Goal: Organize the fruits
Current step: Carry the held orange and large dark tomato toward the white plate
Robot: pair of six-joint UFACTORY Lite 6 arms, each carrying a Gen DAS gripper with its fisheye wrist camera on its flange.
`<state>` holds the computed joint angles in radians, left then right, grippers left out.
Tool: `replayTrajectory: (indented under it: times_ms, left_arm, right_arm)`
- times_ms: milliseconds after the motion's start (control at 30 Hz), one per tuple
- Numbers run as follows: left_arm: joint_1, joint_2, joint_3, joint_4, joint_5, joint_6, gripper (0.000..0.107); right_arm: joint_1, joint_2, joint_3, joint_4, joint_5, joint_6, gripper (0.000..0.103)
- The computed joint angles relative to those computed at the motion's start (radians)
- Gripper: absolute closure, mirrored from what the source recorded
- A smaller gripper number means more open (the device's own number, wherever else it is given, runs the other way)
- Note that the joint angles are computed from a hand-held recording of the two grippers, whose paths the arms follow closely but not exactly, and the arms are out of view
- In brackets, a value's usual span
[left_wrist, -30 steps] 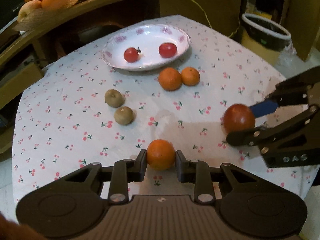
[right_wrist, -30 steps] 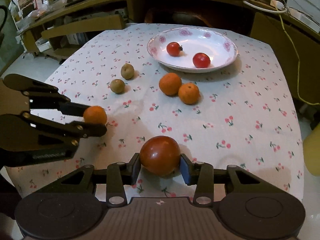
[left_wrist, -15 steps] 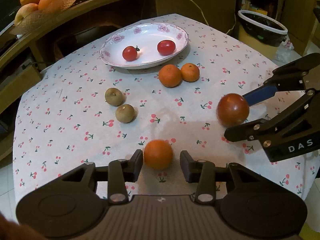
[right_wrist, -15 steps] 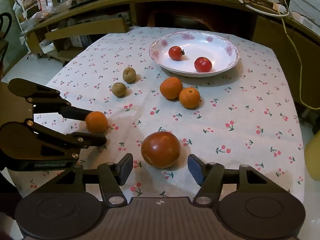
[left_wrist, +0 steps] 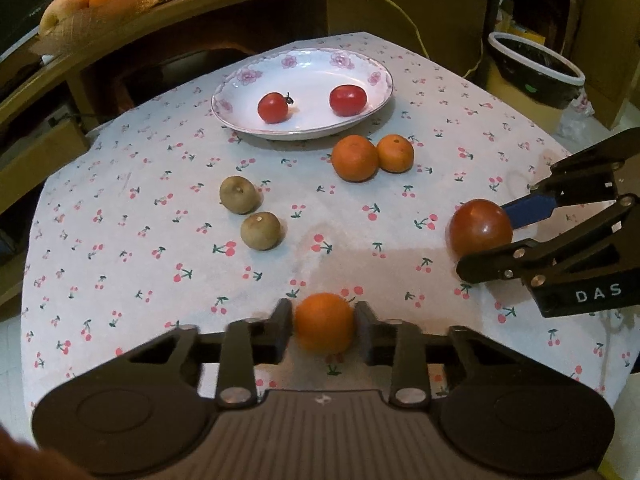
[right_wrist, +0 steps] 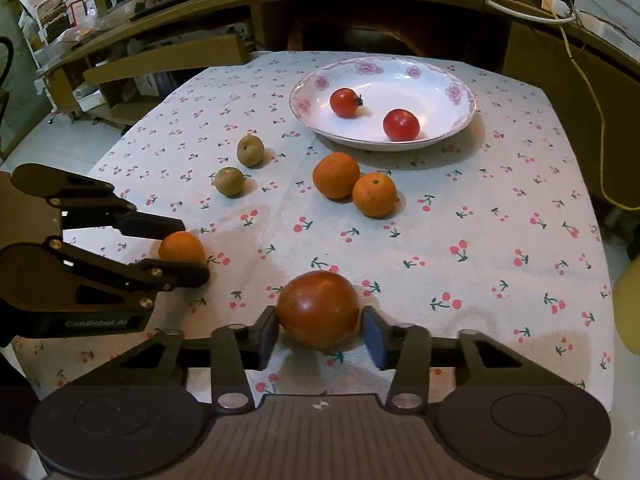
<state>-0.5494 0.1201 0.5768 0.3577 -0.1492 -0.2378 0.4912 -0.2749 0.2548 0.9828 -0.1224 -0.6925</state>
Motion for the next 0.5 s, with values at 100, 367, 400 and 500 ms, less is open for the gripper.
replayTrajectory:
  times_ms: [100,367,400,500]
  left_arm:
    - [-0.006,-0.003,0.004,-0.04,0.01,0.033,0.071]
    - [-0.012,-0.007,0.049,0.074,0.027,-0.092,0.071]
    - [-0.012,-0.001,0.063,0.085,0.029,-0.107,0.071]
    - [-0.011,0.02,0.109,0.1,0.037,-0.133,0.071]
  right_arm:
    - [0.015,0.009,0.011,0.117,-0.011,-0.108,0.061]
    - [0.011,0.022,0.044,0.185,-0.004,-0.175,0.061]
    - [0.006,0.018,0.047,0.184,-0.001,-0.177,0.061]
    - [-0.015,0.011,0.064,0.168,0.006,-0.167,0.061]
